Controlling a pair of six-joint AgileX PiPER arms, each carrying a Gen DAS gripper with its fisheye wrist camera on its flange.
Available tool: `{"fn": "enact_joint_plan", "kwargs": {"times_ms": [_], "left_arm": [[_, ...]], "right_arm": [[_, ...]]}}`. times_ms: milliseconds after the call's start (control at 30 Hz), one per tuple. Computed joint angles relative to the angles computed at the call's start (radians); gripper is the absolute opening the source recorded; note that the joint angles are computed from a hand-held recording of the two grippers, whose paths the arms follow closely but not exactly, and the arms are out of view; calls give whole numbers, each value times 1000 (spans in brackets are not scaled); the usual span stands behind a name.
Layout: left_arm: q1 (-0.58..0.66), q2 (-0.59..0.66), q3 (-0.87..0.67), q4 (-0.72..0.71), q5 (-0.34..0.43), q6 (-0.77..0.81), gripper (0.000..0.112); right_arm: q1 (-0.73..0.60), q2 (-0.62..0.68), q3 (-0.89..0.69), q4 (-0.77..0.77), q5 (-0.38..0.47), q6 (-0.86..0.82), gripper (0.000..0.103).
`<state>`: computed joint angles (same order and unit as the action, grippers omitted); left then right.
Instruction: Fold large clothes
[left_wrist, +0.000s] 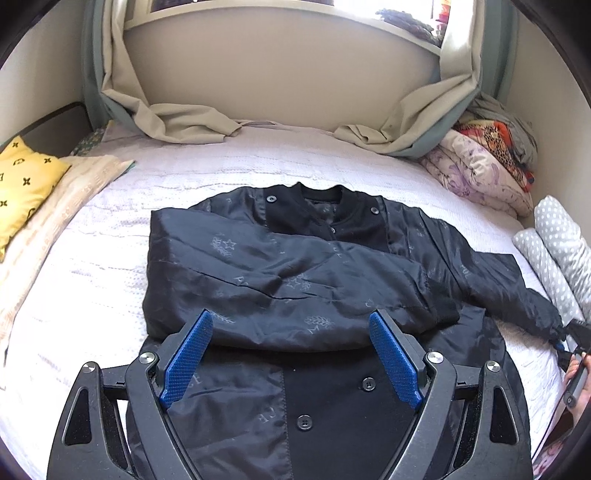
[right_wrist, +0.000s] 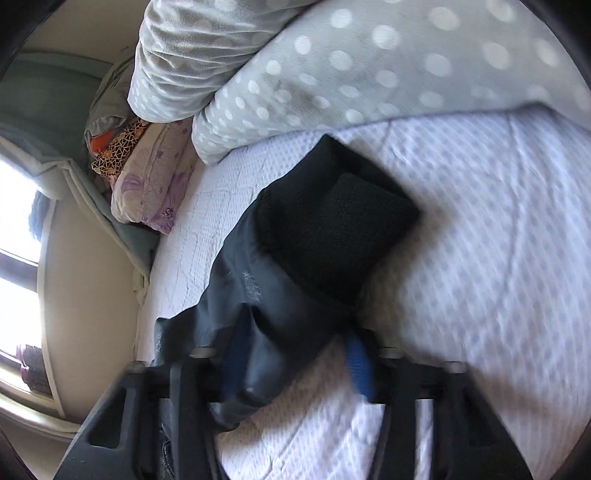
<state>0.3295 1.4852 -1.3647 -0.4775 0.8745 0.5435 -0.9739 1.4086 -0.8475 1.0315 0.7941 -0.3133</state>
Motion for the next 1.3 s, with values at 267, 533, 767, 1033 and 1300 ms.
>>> {"fn": "enact_joint_plan", "kwargs": {"times_ms": [267,533,767,1033,1300], "left_arm": [[18,-6,-3,-17,11,16,89],[-2,4,-14,-7,17,-7,89],[1,18,-25,3,21,-20,89],[47,41,-63,-20,43,-24,89],[93,70,-123,81,15,-120,89]], "right_arm": [[55,-79,-75,-63,-14,7,7],[363,-158,-335,-429,-63,323,7],[820,-117,-589,-927,-82,682,7],[1388,84,-850,-1345,5,867,7],[1690,324,-951,-1512,48,876,7]]}}
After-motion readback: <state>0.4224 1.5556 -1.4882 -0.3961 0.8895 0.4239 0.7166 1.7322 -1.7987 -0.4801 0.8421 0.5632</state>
